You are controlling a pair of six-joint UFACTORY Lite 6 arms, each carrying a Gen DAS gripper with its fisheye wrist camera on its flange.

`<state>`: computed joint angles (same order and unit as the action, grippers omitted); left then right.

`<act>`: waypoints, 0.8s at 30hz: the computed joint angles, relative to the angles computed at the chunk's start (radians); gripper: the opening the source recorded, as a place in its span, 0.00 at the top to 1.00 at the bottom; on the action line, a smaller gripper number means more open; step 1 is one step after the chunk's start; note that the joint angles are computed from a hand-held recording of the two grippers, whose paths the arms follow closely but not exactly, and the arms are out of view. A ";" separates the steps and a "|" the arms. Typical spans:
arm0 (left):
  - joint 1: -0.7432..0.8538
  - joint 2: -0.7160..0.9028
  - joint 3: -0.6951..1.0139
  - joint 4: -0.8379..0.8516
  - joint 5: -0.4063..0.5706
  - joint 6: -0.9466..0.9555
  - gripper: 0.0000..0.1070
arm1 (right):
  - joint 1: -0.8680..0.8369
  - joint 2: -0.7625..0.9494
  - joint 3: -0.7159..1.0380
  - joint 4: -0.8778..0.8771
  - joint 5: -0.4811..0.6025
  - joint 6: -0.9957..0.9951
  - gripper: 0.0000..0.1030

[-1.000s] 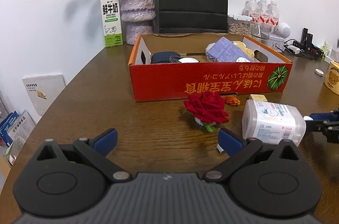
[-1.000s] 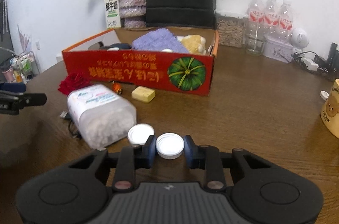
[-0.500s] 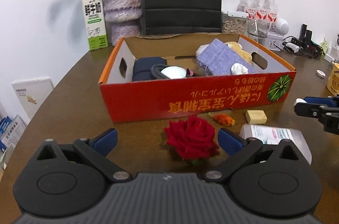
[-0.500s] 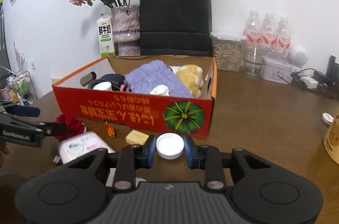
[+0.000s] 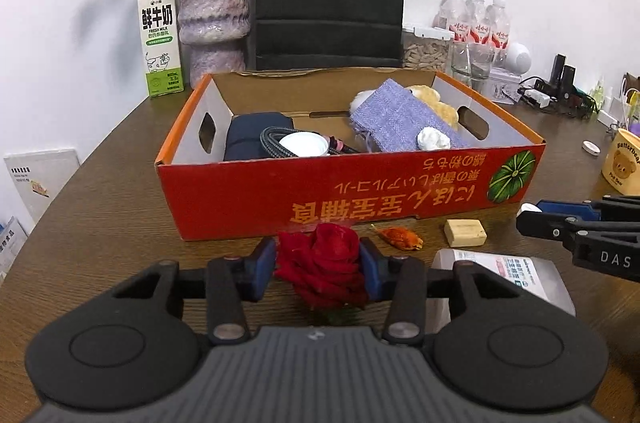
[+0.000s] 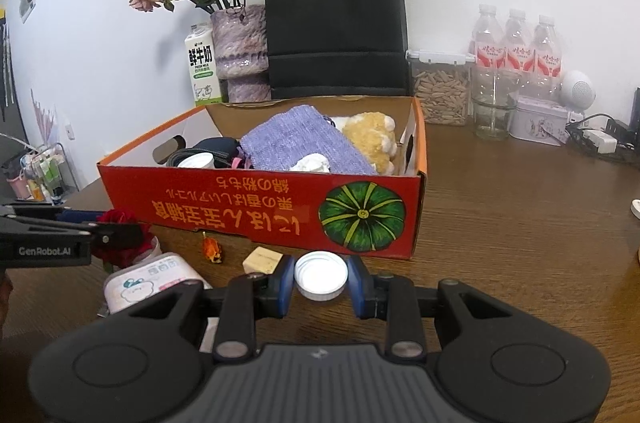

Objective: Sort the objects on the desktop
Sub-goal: 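Carry the cap and rose into the box and open both grippers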

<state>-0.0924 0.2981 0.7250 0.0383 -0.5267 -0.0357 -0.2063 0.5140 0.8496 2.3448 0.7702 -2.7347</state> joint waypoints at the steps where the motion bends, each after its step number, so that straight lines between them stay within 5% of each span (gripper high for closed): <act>1: 0.003 -0.002 -0.001 0.006 -0.001 -0.008 0.58 | -0.001 -0.001 -0.002 0.000 0.003 -0.001 0.74; 14: 0.015 -0.181 0.010 0.064 -0.009 -0.028 0.58 | 0.019 -0.146 0.006 -0.006 0.013 0.065 0.74; 24: -0.016 -0.038 0.247 0.018 0.014 -0.007 0.58 | 0.160 -0.067 0.234 0.103 -0.097 0.050 0.73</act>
<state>-0.1080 0.2601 0.9716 0.0566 -0.5130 -0.0425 -0.0461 0.4472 1.0835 2.4479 0.6729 -2.6849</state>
